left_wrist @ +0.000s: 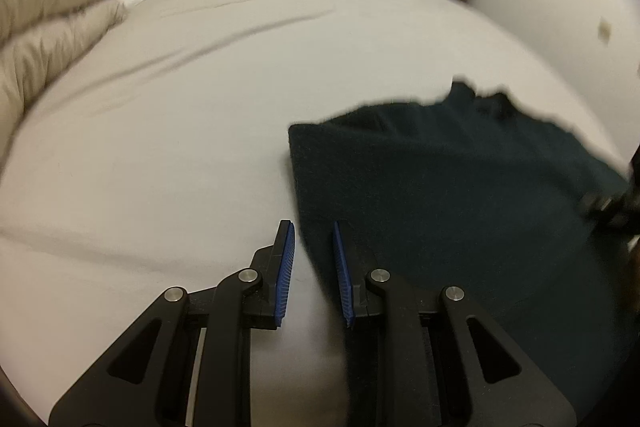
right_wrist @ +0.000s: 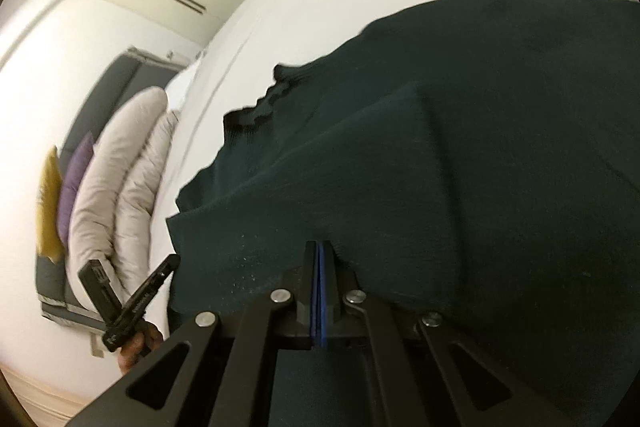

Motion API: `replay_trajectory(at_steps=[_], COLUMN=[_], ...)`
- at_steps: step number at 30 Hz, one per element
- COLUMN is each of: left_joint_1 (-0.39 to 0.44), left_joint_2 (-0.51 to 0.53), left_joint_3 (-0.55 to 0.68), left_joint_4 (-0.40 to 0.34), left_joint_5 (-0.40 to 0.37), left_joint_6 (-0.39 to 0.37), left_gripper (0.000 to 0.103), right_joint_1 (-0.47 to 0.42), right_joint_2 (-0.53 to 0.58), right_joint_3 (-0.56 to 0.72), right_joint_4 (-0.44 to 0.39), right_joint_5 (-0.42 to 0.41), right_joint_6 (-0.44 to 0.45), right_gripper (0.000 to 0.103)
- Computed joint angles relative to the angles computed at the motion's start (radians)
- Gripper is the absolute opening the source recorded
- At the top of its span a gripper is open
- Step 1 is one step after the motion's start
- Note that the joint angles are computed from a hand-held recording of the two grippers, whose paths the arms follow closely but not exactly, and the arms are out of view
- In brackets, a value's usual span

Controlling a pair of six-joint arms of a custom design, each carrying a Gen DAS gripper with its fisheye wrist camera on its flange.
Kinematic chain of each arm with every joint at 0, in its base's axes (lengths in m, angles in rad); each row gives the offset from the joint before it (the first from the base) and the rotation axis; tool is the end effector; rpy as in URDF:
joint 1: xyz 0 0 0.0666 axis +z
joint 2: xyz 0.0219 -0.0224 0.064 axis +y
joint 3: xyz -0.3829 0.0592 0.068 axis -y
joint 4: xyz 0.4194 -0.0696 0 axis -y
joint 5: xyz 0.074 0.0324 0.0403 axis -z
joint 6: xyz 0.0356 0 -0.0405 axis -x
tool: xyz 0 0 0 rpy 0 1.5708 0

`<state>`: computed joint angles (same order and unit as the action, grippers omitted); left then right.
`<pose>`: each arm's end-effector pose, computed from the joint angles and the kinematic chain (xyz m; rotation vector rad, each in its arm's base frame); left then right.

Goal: Fold small clothes

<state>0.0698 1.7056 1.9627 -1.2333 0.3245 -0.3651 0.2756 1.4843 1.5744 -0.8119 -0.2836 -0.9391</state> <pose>0.6059 0.0306 0.5182 0.4889 2.4400 -0.2330 0.5318 0.1603 0.4841 0.6463 2.3600 0.9161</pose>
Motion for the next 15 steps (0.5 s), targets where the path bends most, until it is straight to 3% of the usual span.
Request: replay_trajectory(at_steps=[3, 6, 7, 8, 9, 10, 11, 15], left_joint_1=[-0.031, -0.024, -0.014, -0.006, 0.001, 0.006, 0.008, 0.025], left_joint_2=[-0.036, -0.052, -0.060, -0.073, -0.089, -0.123, -0.148, -0.255], left_joint_3=[-0.062, -0.071, -0.070, -0.076, -0.086, -0.109, -0.129, -0.212], left_joint_4=[0.067, 0.076, 0.071, 0.075, 0.084, 0.104, 0.122, 0.130], left_joint_5=[-0.086, -0.067, -0.036, -0.009, 0.013, 0.038, 0.055, 0.131], left_joint_6=[-0.044, -0.025, 0.000, 0.016, 0.023, 0.029, 0.030, 0.034], left_gripper=[0.019, 0.020, 0.020, 0.020, 0.020, 0.020, 0.020, 0.020], right_joint_1=[-0.021, -0.034, -0.037, -0.040, -0.042, -0.046, -0.055, -0.129], right_joint_2=[-0.067, -0.141, -0.167, -0.201, -0.247, -0.306, -0.356, -0.543], right_joint_3=[-0.095, -0.149, -0.164, -0.178, -0.198, -0.235, -0.267, -0.388], right_joint_4=[0.076, 0.072, 0.070, 0.044, 0.012, 0.008, 0.006, -0.028], right_joint_5=[-0.012, 0.046, 0.067, 0.111, 0.179, 0.240, 0.268, 0.304], right_joint_6=[-0.048, -0.086, -0.099, -0.110, -0.125, -0.143, -0.156, -0.230], right_gripper=[0.000, 0.001, 0.014, 0.046, 0.057, 0.064, 0.064, 0.064])
